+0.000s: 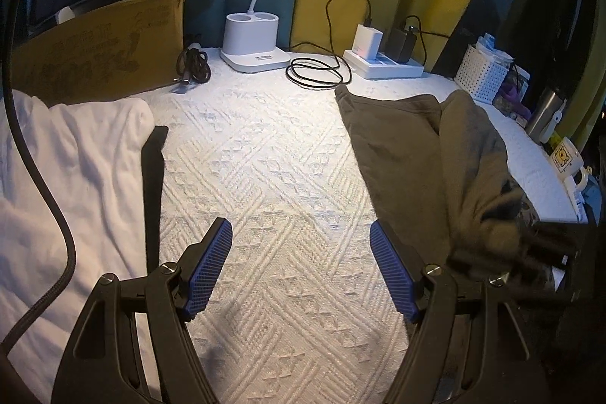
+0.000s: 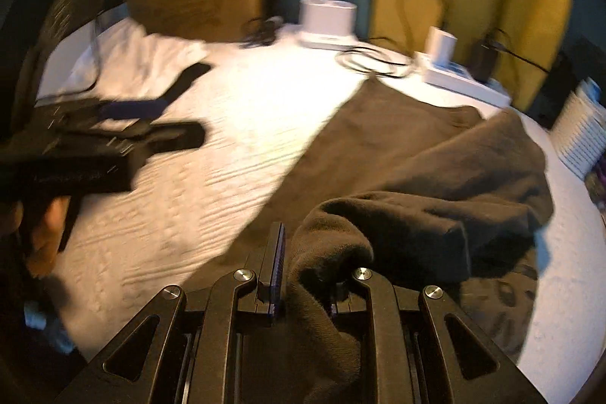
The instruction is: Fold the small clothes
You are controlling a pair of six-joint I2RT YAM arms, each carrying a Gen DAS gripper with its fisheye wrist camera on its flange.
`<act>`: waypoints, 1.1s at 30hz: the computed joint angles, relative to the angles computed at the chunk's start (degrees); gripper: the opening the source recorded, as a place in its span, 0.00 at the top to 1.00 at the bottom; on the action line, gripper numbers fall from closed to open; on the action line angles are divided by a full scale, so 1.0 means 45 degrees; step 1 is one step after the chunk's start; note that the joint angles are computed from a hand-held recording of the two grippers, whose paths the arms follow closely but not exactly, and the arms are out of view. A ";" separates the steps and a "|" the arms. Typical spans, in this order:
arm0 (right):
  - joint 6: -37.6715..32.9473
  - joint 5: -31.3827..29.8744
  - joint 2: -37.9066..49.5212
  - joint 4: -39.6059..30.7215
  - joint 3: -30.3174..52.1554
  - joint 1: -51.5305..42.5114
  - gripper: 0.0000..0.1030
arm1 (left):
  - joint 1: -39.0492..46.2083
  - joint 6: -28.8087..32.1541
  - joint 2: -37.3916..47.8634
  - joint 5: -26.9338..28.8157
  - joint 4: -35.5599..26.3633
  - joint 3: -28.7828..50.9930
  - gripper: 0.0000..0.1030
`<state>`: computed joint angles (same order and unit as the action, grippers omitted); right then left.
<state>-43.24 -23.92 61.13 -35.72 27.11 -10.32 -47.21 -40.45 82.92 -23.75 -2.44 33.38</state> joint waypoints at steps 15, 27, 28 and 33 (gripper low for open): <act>-0.2779 -0.1995 -0.1568 -0.4099 0.0601 -0.1215 0.22 | -0.0248 -0.0839 -0.1144 -0.1119 -0.1935 0.0298 0.27; -0.6858 -0.3115 0.1441 -0.5936 0.3503 -0.6915 0.22 | -0.1450 -0.0198 0.1229 -0.1584 -0.2890 0.3621 0.27; -0.7045 -0.3135 0.1843 -0.5922 0.3756 -0.7279 0.22 | -0.1528 -0.0128 0.1537 -0.1576 -0.2985 0.3995 0.27; -0.7499 -0.3144 0.3522 -0.5631 0.4786 -0.8342 0.22 | -0.1868 0.0115 0.3045 -0.1586 -0.3505 0.5800 0.27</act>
<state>-76.98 -38.07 76.98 -61.06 48.65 -47.86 -55.61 -39.93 96.63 -30.89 -18.21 59.48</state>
